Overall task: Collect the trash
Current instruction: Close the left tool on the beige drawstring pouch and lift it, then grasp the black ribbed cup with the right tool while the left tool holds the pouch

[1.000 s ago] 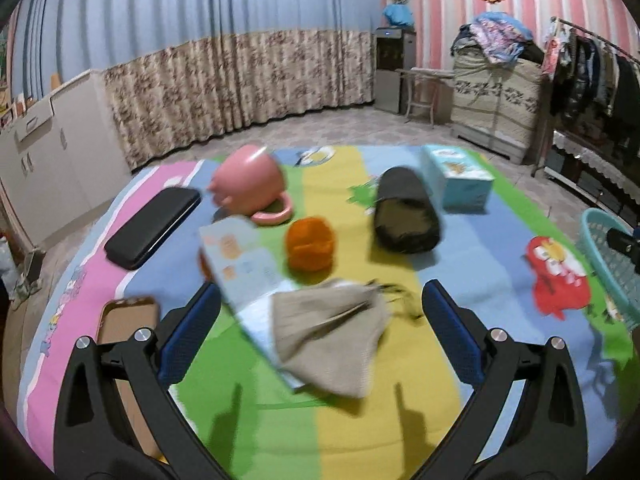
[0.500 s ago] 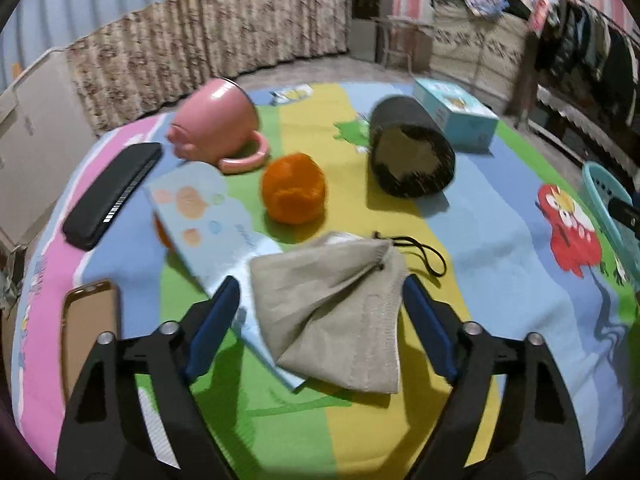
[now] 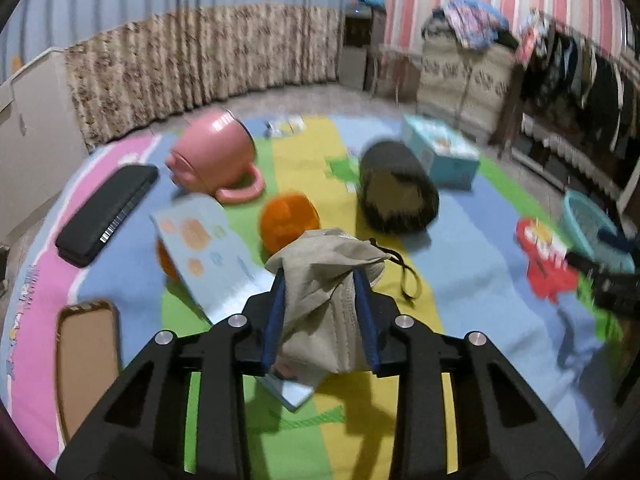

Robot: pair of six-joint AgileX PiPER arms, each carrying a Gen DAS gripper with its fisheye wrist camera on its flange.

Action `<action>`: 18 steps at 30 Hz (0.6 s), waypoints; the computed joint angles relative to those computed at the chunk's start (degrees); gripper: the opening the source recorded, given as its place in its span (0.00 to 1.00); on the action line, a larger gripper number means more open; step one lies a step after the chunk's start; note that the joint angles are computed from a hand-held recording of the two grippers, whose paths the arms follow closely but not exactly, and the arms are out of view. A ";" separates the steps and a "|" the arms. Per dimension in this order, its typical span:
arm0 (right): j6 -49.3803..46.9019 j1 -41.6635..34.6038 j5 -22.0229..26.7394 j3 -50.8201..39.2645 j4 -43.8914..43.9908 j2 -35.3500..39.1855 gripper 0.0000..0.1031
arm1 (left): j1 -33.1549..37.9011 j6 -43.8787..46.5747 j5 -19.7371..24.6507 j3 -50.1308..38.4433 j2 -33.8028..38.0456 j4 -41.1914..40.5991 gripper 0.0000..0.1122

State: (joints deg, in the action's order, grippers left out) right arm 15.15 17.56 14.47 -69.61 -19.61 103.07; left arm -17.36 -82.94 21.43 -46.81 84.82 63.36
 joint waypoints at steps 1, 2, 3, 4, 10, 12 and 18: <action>-1.86 0.31 -0.06 0.05 2.02 -0.30 0.91 | 0.20 -2.44 0.12 0.32 -0.56 2.24 0.27; -3.27 0.55 0.01 0.04 3.58 -0.54 0.91 | 0.61 -6.14 0.55 0.84 -1.53 5.65 0.27; -4.76 1.10 0.36 -0.38 5.30 -0.80 0.91 | 1.19 -9.53 1.07 1.21 -2.30 8.86 0.27; -5.64 1.46 0.55 -0.74 6.28 -0.96 0.91 | 1.99 -11.46 1.20 1.31 -2.70 10.86 0.27; -12.70 4.37 7.07 -12.45 18.05 3.56 0.91 | 3.91 -28.40 13.96 0.87 -1.65 24.69 0.27; -13.37 5.55 9.54 -17.65 20.78 6.27 0.91 | 4.82 -31.16 16.47 0.96 -0.14 25.04 0.27; -7.97 10.78 20.64 -39.56 17.86 18.54 0.91 | 4.81 -30.38 22.34 -0.99 2.52 21.66 0.27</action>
State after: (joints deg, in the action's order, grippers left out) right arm 7.18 28.34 35.11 -109.17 -1.74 121.61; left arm -12.55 -113.32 43.77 -47.81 87.34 85.02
